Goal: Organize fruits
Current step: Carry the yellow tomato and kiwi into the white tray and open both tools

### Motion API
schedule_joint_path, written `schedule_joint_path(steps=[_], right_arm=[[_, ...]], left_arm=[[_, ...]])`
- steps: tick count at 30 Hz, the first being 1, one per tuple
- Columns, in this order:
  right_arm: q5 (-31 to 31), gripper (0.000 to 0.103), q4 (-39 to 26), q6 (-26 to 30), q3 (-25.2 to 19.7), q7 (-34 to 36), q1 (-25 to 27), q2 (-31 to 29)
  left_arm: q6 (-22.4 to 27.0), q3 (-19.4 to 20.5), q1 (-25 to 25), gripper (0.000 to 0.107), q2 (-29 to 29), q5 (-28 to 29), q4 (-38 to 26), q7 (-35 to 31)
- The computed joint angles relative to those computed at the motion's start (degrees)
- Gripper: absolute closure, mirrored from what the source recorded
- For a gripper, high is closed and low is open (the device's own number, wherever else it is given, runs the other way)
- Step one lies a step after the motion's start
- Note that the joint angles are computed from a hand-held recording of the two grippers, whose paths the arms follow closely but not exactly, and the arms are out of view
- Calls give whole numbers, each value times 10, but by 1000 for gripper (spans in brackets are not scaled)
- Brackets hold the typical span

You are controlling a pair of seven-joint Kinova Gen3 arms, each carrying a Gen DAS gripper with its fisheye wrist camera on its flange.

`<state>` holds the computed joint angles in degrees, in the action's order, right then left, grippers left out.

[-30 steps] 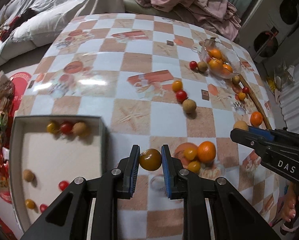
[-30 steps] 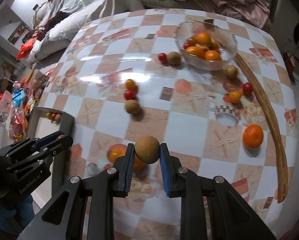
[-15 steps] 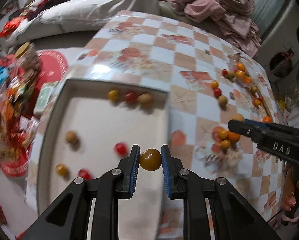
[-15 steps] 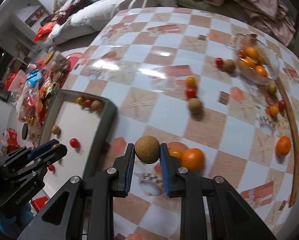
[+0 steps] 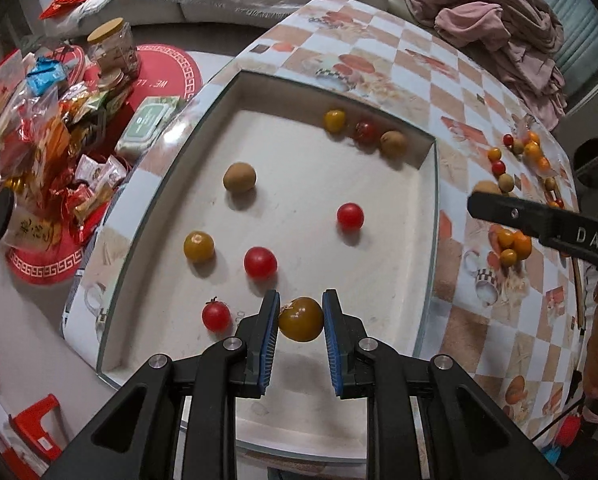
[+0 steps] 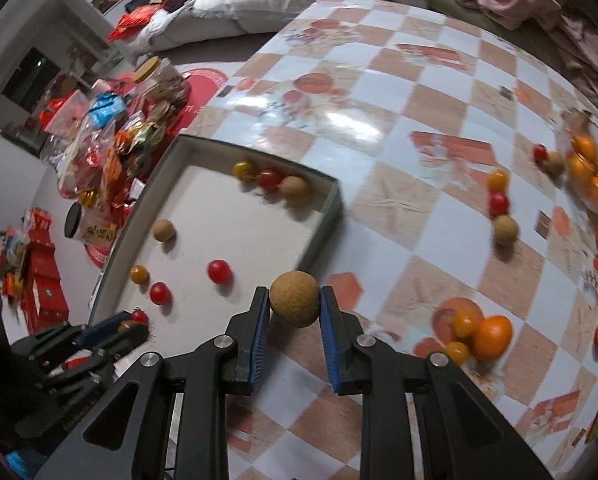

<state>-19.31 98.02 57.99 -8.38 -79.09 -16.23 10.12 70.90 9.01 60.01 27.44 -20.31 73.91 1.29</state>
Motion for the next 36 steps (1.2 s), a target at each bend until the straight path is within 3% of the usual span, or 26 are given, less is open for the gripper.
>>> schedule_joint_path(steps=[24, 36], right_arm=[[67, 76, -75, -16, -16, -54, -66, 104], [119, 75, -76, -38, -14, -83, -101, 126]], left_arm=[[-22, -12, -14, 84, 37, 19, -5, -54], [-14, -13, -6, 84, 51, 12, -15, -70]])
